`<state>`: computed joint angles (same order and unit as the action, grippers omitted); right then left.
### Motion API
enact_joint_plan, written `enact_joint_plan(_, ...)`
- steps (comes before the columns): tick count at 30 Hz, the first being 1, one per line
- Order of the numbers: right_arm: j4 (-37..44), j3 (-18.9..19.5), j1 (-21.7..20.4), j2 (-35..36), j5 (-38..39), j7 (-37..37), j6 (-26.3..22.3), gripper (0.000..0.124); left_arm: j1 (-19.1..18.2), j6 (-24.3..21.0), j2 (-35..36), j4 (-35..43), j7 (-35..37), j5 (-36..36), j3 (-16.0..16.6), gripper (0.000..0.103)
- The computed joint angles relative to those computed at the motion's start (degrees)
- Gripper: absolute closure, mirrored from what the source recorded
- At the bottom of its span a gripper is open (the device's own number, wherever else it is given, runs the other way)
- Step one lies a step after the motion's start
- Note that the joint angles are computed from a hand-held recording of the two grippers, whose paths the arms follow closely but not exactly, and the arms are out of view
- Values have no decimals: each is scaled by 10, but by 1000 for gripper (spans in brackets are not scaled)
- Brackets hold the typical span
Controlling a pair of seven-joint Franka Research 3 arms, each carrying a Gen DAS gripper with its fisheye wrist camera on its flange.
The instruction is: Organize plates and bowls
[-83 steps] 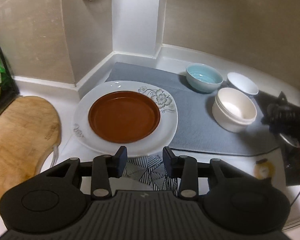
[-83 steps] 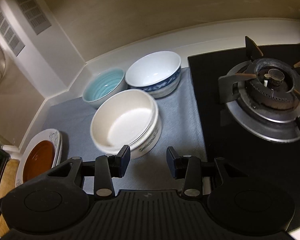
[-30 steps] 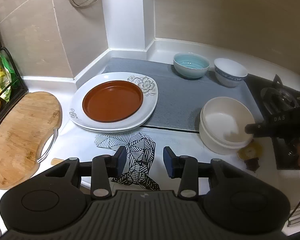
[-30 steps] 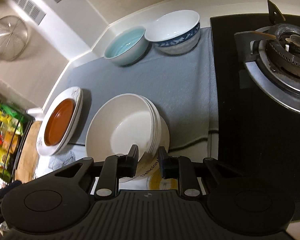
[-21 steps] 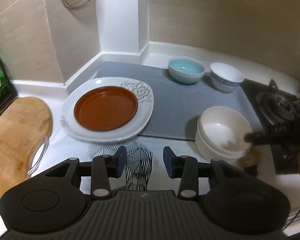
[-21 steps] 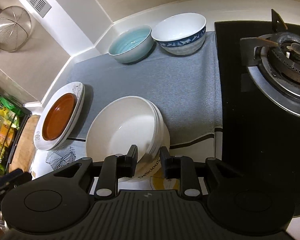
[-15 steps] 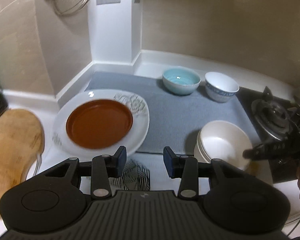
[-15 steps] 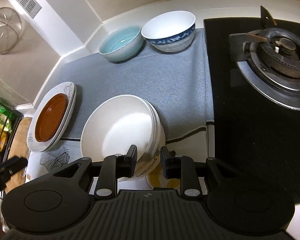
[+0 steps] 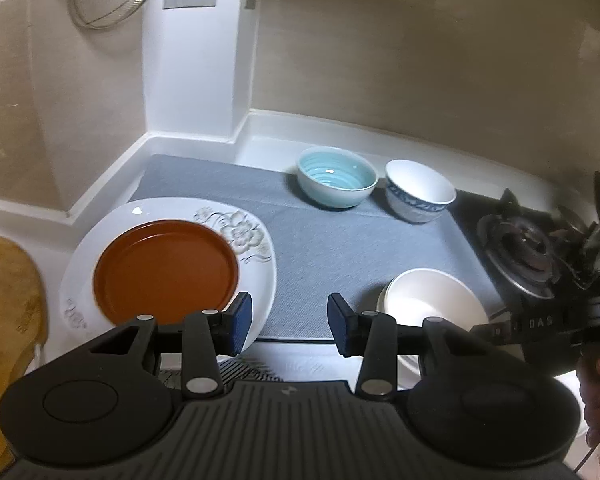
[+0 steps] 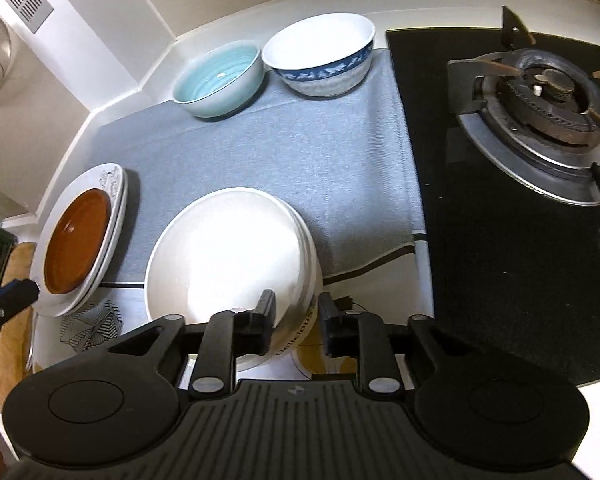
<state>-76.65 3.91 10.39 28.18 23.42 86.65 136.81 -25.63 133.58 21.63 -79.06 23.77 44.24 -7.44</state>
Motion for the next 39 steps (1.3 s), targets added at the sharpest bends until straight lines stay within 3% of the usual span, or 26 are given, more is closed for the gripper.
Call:
enact_joint_plan(15, -67, -26, 33, -48, -74, 74, 100, 89, 28, 101, 11, -15, 49, -46, 2, 58)
enact_joint_plan(23, -76, -28, 45, -57, -101, 98, 137, 89, 57, 180, 12, -36, 113, -103, -13, 96)
enact_joint_plan(33, -114, -32, 60, -81, -127, 130, 185, 90, 66, 203, 39, -9, 183, -183, -17, 95)
enact_joint_plan(35, -131, -38, 67, -89, -141, 142, 212, 90, 53, 190, 48, 10, 180, -165, -2, 95)
enact_joint_plan(39, -163, -63, 86, -106, -190, 188, 260, 90, 63, 192, 75, 45, 210, -190, -9, 95)
